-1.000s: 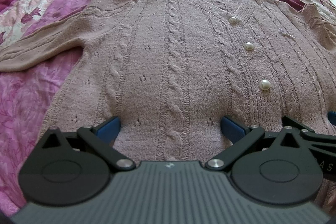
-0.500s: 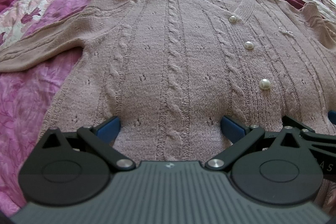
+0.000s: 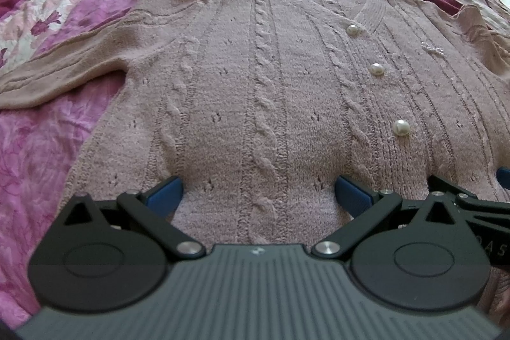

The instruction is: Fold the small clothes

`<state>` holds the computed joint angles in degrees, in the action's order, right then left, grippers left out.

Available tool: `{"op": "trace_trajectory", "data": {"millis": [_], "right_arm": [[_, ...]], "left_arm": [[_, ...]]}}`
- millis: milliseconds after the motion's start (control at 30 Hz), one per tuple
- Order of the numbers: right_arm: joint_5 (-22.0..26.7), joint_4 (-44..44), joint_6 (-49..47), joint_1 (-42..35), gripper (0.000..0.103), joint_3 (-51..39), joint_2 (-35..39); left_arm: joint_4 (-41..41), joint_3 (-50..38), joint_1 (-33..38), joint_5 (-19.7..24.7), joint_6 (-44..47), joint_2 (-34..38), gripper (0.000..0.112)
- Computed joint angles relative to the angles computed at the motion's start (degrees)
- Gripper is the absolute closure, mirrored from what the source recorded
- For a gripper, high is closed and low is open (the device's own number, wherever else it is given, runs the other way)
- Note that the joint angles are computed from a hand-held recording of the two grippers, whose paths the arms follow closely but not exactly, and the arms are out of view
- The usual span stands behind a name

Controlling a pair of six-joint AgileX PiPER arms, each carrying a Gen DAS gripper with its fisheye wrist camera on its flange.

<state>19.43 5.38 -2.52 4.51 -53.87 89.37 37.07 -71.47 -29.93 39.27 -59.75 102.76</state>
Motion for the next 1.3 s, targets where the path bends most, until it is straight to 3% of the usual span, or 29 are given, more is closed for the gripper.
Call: {"op": "trace_trajectory", "data": {"millis": [300, 467, 633, 833, 1000, 1300], "right_arm": [[2.2, 8.3, -9.7, -2.1, 0.0, -1.9, 1.1], [5.6, 19.8, -22.1, -5.5, 0.0, -2.9, 1.0], [13.9, 35.9, -37.8, -12.9, 0.0, -5.1, 1.5], [21.6, 47.1, -46.9, -21.7, 0.0, -9.5, 3.7], [25.8, 50.4, -48.1, -27.4, 0.0, -16.8, 8.8], [26.9, 49.8, -42.3, -32.6, 0.0, -33.1, 21.8]], "left_arm": [[-3.3, -1.0, 0.7, 0.8, 4.4, -0.5, 0.009], [-6.0, -1.1, 1.3, 1.0, 6.7, -1.7, 0.009], [-7.3, -0.9, 2.1, 0.5, 7.2, -3.2, 0.009], [-7.0, -1.3, 2.7, -0.1, 6.5, -4.1, 0.009], [-7.8, -1.6, 3.3, 0.3, 6.6, -4.0, 0.009], [-7.9, -2.1, 3.7, 1.6, 6.2, -2.9, 0.009]]}}
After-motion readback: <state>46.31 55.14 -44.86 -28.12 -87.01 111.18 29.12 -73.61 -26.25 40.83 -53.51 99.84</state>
